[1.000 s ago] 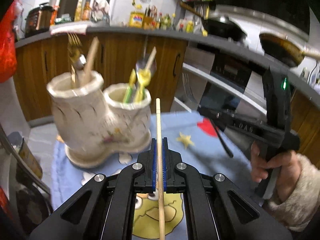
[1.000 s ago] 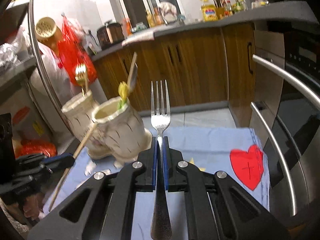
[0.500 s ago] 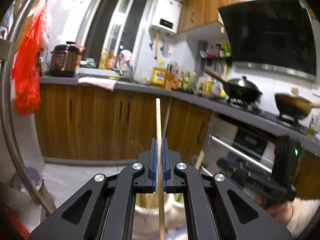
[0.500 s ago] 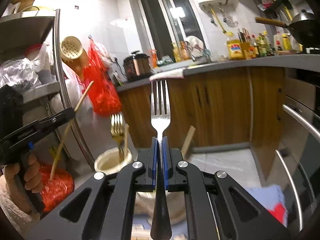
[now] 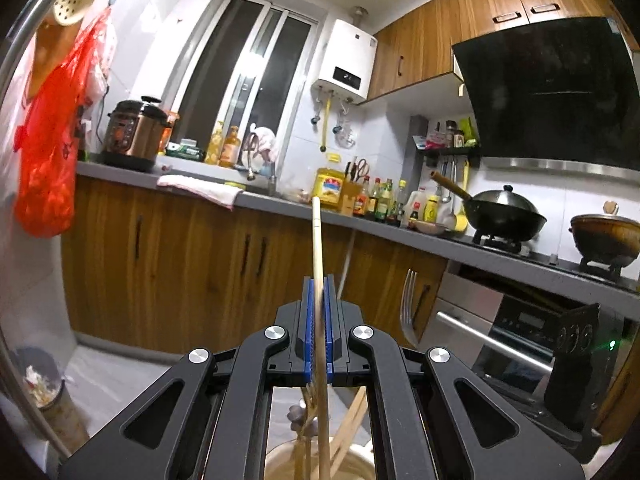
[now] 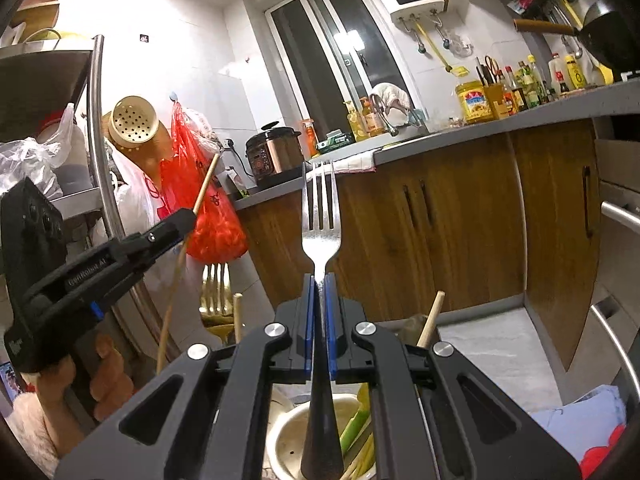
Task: Organize utensils
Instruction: 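Lift the chopstick and steel fork off the cloth and carry them over the holder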
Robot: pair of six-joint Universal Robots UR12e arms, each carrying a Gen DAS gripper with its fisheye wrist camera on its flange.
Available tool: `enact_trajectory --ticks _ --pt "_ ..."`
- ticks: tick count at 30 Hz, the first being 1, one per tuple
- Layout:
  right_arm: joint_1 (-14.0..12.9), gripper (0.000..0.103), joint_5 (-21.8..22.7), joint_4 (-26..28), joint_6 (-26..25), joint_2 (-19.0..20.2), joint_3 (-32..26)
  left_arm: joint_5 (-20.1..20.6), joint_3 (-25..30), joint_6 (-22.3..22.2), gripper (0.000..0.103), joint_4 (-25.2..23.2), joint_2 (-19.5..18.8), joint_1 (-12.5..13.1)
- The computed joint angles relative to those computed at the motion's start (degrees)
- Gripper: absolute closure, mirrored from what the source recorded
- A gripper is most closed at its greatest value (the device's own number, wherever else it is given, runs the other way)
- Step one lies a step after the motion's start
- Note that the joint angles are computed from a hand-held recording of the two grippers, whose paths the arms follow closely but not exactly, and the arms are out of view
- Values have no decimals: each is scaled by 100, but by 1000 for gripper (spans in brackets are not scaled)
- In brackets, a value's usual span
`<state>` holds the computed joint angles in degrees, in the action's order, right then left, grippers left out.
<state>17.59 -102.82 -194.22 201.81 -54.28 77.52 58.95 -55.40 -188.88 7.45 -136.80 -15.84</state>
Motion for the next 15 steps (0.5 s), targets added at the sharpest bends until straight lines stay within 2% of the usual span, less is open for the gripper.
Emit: enact_trajectory --ticks 4,15 --pt "-8 98 15 -13 28 73 -22 90 -70 226 98 22 -20 -31" --pt "11 98 -24 75 -31 118 59 -81 -575 386 98 93 199 48"
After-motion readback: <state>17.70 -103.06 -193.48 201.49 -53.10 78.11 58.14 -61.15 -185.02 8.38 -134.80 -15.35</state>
